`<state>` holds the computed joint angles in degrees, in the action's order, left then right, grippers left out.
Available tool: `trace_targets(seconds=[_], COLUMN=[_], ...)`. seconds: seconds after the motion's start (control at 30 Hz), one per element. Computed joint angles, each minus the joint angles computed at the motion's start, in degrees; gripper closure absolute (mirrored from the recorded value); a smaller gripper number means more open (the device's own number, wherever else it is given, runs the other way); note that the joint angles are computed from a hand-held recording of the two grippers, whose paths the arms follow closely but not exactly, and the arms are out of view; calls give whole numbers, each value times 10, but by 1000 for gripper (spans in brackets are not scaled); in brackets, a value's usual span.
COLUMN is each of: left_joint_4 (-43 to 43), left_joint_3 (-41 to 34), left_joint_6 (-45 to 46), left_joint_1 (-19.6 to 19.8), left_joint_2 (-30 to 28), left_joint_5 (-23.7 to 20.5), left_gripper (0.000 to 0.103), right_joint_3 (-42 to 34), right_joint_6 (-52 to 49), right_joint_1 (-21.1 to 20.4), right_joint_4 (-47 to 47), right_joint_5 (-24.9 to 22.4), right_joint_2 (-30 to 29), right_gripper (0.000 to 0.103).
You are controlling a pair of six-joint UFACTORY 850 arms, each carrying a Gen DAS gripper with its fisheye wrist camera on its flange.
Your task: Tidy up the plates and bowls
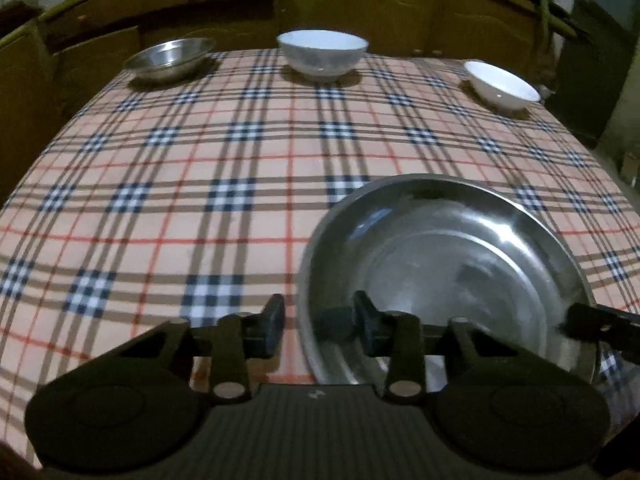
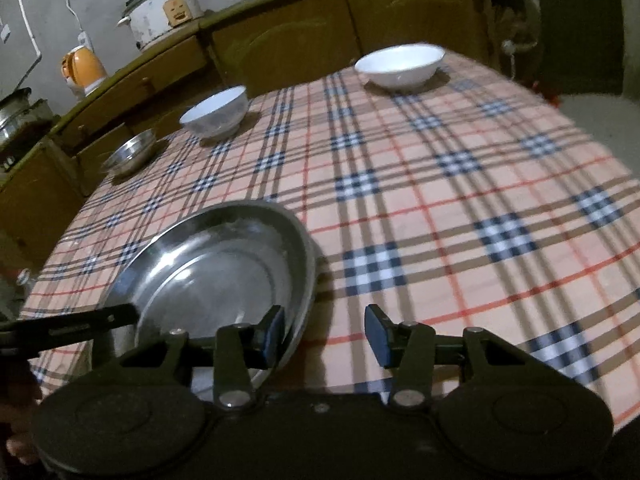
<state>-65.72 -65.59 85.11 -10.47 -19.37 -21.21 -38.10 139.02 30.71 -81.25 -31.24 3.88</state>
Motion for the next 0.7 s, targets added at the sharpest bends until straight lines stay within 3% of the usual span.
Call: trace_targets(seconds=[0.07, 0.1, 0.13, 0.43, 0.7], left_joint_4=[5, 4, 4, 23, -43], left_joint_3=[0, -1, 0, 5, 14], left_joint_6=[-3, -3, -5, -18, 42], left_joint_1=[-6, -7, -8, -22, -35], left_joint_2=[0, -1, 0, 15, 45], left_joint_5=[9, 7, 8, 11, -5], left_gripper=[71, 71, 71, 73, 73], right_joint_3=[0, -1, -3, -8, 0], right_joint_6=[23, 31, 38, -3, -23], right_joint_1=[-5, -7, -11, 0, 15], right_joint_4=[-23, -36, -46, -2, 16], right_joint_5=[14, 23, 33, -21, -89], right_joint_2=[-4, -7, -9, 1, 43], right_gripper=[62, 75, 81, 80, 80])
